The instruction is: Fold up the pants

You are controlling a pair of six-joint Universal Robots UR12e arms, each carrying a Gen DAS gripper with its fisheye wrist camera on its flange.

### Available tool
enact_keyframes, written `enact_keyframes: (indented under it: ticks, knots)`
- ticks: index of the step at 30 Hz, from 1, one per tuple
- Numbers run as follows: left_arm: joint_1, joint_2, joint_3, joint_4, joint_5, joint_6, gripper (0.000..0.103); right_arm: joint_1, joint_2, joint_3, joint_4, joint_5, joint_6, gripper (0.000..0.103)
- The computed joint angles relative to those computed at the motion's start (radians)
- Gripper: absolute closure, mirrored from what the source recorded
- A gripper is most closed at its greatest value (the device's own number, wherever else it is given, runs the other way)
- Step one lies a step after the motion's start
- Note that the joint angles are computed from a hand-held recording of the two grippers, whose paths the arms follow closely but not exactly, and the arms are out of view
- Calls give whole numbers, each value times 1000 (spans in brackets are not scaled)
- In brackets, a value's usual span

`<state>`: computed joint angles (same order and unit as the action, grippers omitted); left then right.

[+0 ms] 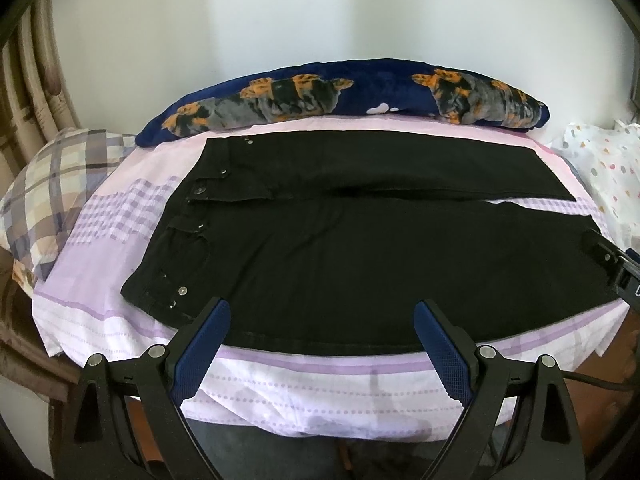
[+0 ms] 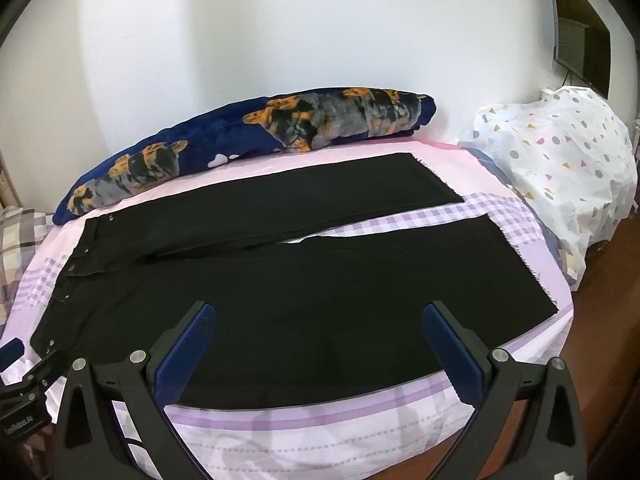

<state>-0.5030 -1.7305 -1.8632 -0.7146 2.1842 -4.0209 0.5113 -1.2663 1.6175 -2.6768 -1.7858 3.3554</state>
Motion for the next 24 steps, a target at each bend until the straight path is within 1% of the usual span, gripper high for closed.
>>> enact_keyframes:
  ticks: [4, 8, 15, 24]
  knots:
    - [1, 2, 1, -19, 5, -35, 10, 0, 1, -2, 7, -7, 3, 0]
    - [4, 6, -4, -23, 2, -51, 10, 2, 2, -3, 5, -14, -4, 0]
    - [8, 7, -5, -24, 1, -56, 10, 7, 5, -3, -7, -29, -16, 0]
    - [11, 11, -10, -28, 3, -62, 10, 7, 4, -1, -9, -30, -18, 0]
